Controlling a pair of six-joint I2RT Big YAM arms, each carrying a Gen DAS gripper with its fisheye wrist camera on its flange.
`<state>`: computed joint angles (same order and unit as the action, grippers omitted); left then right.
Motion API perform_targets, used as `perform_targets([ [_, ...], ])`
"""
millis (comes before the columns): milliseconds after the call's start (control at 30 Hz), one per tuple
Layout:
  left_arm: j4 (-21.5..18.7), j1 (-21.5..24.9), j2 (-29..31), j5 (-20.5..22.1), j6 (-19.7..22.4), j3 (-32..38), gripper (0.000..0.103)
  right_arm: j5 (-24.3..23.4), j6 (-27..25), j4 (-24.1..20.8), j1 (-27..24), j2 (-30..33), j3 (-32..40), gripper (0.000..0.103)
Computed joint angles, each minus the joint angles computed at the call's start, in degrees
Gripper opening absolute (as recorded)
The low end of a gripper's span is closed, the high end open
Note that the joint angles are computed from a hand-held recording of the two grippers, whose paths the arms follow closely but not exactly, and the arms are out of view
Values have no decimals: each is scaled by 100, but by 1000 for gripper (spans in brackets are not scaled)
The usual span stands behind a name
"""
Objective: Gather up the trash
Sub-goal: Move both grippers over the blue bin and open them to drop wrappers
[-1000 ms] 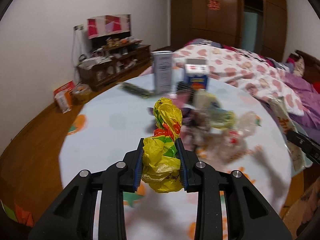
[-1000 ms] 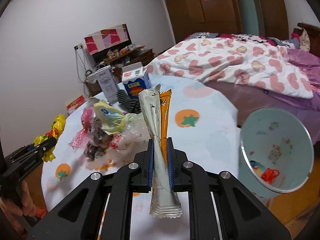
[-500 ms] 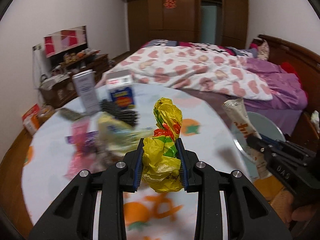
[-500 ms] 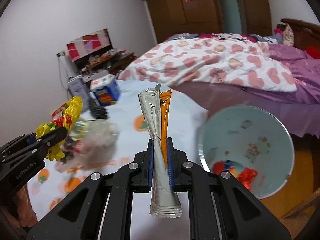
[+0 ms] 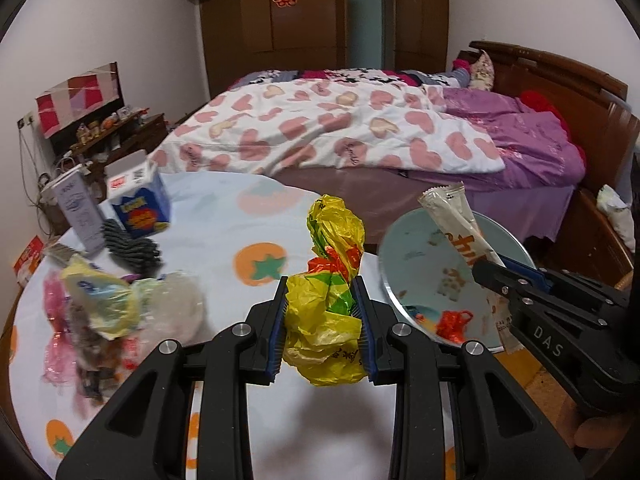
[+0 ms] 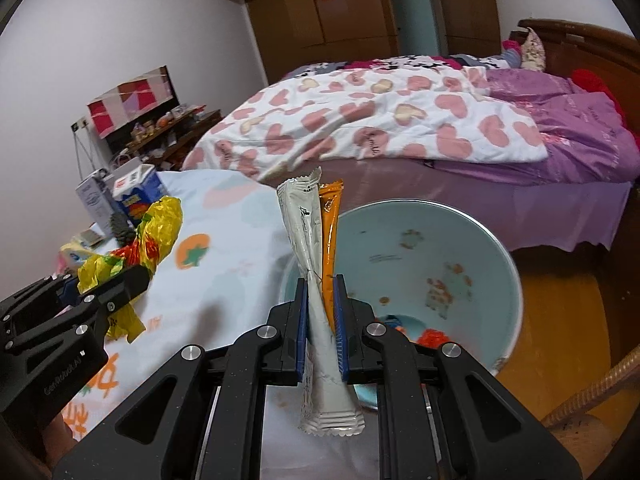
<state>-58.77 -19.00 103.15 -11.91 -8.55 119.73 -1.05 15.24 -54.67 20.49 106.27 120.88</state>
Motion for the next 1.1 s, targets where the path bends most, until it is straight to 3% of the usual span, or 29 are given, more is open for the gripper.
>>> perform_targets([
  [500,-415,-349,827,276,196,1111,31,218,142,-195,-404,60,-59,13],
  [1100,-1348,-493,1998,662,117,2712,31,197,128,-541,-661,343,166,15],
])
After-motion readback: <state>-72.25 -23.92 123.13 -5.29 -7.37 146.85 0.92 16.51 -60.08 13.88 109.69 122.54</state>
